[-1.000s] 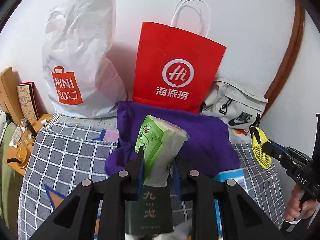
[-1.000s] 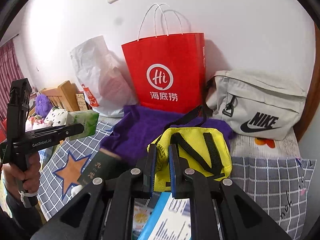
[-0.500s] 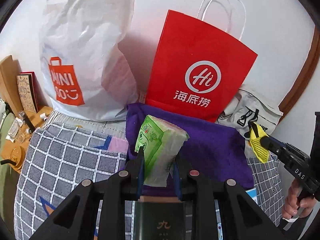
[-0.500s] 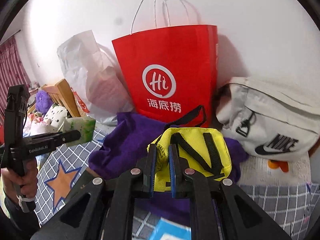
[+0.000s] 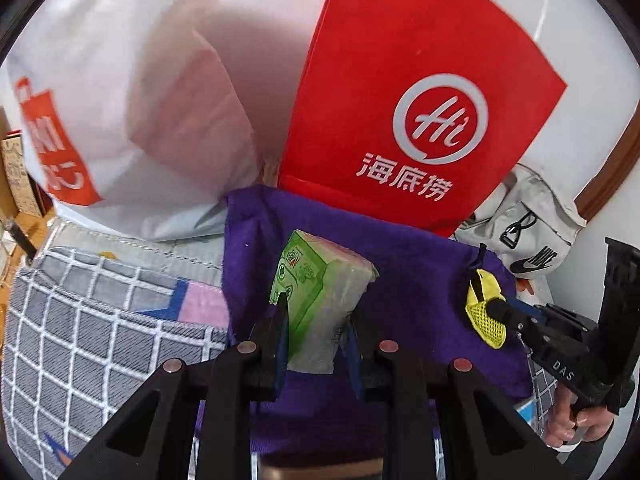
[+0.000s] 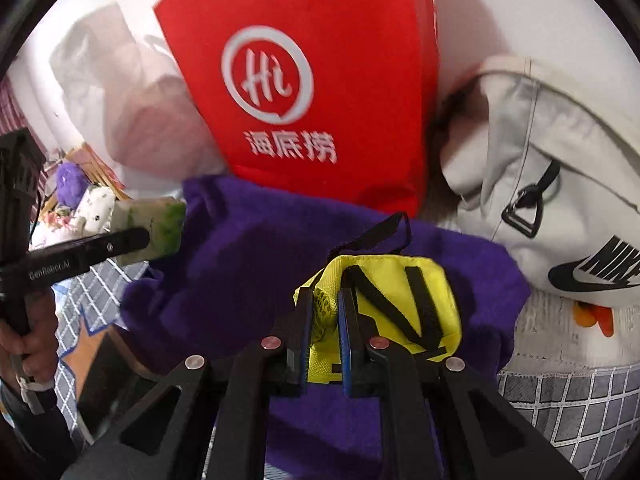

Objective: Organize soft objects
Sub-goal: 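Open the left tool onto the purple towel while the right tool releases the yellow pouch beside it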

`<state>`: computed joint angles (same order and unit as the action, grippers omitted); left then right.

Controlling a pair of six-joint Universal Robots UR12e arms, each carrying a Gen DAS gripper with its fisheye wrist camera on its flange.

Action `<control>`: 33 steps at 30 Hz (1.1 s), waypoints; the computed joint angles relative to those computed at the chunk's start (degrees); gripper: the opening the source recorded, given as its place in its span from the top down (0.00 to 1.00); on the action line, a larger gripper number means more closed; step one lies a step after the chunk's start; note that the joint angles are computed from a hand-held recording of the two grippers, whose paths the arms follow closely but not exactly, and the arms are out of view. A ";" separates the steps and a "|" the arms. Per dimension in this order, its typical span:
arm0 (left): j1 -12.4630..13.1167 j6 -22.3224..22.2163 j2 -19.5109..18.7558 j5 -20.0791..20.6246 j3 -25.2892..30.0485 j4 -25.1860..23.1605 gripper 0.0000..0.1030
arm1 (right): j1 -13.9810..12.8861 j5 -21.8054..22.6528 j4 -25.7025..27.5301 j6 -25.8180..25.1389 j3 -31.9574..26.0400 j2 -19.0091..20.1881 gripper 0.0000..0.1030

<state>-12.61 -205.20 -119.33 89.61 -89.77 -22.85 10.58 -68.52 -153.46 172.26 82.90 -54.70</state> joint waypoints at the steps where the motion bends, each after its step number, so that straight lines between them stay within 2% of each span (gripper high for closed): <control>1: 0.00 0.12 -0.38 0.07 0.40 -0.47 0.78 | -0.02 0.19 0.73 -0.10 -0.30 0.24 0.88; 10: 0.50 0.21 -2.85 -2.36 3.00 -3.55 0.77 | 0.10 -0.13 4.64 -0.46 -2.19 1.64 0.87; 19: 0.98 0.16 -2.54 -3.49 2.65 -3.44 0.73 | 0.54 -0.90 7.35 0.86 -4.12 2.79 0.85; 20: 0.97 0.41 -2.52 -3.67 2.70 -3.82 0.73 | 0.52 -0.75 7.33 0.98 -4.10 2.74 0.79; 21: 0.90 0.85 -2.45 -3.73 2.78 -4.44 0.72 | 0.44 -0.49 7.38 1.15 -3.98 2.57 0.67; 22: 0.85 0.95 -2.42 -3.64 2.80 -4.78 0.66 | 0.40 -0.32 7.27 1.31 -4.04 2.60 0.59; 23: 0.79 1.11 -2.34 -3.50 2.86 -5.38 0.62 | 0.39 -0.28 6.51 1.65 -3.72 2.36 0.47; 24: 0.65 1.14 -2.22 -2.93 2.96 -6.17 0.54 | 0.38 -0.23 5.61 1.99 -3.30 2.04 0.42; 33: -0.39 0.50 0.24 0.96 1.03 -6.92 0.47 | 0.26 -0.60 1.49 2.37 1.03 -1.43 0.36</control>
